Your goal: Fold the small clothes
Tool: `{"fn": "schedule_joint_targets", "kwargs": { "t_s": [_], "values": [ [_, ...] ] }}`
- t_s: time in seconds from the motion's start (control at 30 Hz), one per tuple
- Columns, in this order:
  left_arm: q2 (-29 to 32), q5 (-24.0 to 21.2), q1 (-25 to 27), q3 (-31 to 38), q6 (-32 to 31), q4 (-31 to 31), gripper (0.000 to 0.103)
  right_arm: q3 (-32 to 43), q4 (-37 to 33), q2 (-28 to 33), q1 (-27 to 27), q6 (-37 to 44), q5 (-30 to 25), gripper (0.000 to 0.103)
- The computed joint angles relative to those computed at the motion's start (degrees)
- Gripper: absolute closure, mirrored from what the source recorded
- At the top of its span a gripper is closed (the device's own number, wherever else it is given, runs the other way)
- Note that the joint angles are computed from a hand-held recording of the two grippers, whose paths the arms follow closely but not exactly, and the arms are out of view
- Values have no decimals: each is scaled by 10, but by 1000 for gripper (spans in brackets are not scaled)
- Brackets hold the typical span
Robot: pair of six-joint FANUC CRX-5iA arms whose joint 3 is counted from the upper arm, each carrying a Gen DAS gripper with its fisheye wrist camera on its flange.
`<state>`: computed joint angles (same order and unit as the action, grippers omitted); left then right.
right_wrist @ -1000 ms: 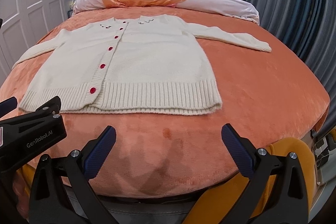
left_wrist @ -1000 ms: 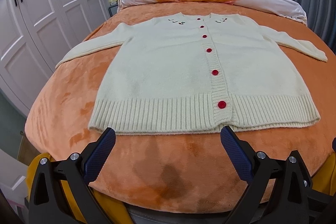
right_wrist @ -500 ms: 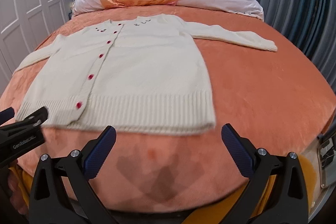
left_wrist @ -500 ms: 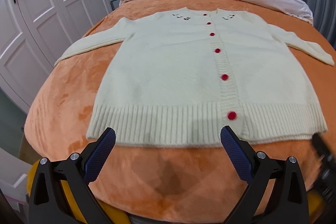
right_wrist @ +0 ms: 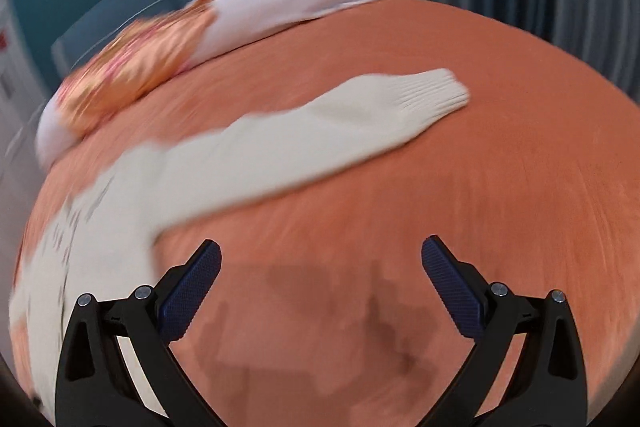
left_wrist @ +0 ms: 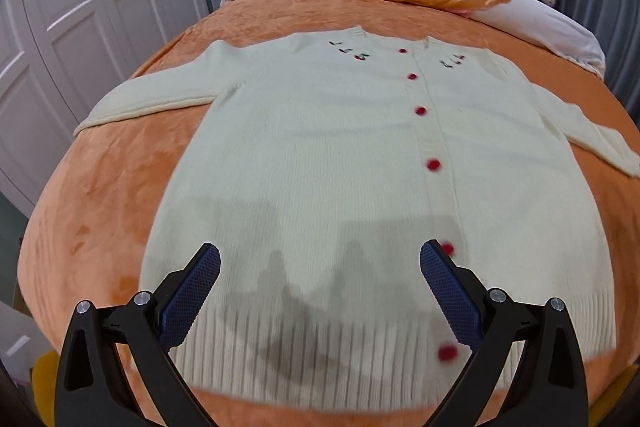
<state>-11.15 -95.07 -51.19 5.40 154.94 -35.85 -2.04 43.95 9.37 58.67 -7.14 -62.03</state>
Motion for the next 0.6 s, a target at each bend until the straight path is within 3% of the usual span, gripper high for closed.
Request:
{"fn": "schedule_joint_targets", "kwargs": {
  "t_s": [0.23,0.3,0.33,0.37,0.4,0.43,0.47,0.5,0.6],
  "values": [
    [0,36,70,-22,-15,8,5,35,-52,46,-91,4,31,9],
    [-4,50,91,-31,-22,16,5,55,-75,63,-106,28,39,31],
    [-5,53,96,-33,-23,17,5,64,-78,71,-110,30,35,33],
    [-5,56,104,-35,-25,16,6,65,-67,75,-112,21,45,45],
    [-6,61,111,-36,-29,14,7,68,-65,78,-112,20,53,66],
    [-7,67,121,-39,-35,15,10,95,-66,94,-110,27,41,72],
    [-8,73,129,-40,-41,17,13,121,-53,109,-106,34,25,88],
    [-8,79,138,-42,-47,20,14,141,-27,119,-100,46,33,93],
    [-14,97,162,-46,-57,21,15,218,27,155,-78,105,68,95]
  ]
}}
